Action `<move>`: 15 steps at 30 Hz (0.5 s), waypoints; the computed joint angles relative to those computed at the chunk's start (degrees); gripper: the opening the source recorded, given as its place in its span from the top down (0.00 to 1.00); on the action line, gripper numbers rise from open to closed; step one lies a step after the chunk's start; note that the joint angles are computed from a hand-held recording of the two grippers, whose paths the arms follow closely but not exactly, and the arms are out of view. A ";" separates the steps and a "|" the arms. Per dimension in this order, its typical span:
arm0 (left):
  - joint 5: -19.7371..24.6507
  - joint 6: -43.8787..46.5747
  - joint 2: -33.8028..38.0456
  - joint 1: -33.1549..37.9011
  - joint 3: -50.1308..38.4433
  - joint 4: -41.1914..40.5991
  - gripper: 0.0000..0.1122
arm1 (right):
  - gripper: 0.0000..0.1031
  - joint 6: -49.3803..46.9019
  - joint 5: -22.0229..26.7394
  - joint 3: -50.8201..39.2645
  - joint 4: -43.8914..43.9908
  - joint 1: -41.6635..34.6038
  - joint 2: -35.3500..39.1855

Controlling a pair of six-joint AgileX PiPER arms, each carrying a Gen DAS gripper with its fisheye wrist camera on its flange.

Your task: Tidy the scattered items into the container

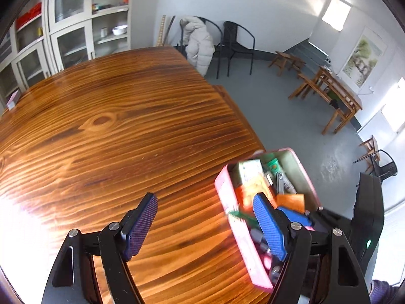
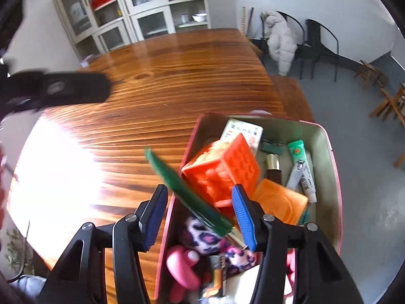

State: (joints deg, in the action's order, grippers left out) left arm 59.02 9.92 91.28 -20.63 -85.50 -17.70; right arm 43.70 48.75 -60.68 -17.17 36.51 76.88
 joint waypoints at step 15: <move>5.08 1.14 0.53 -6.08 0.76 1.49 0.29 | 0.42 11.21 4.94 4.43 -5.59 -3.99 -5.38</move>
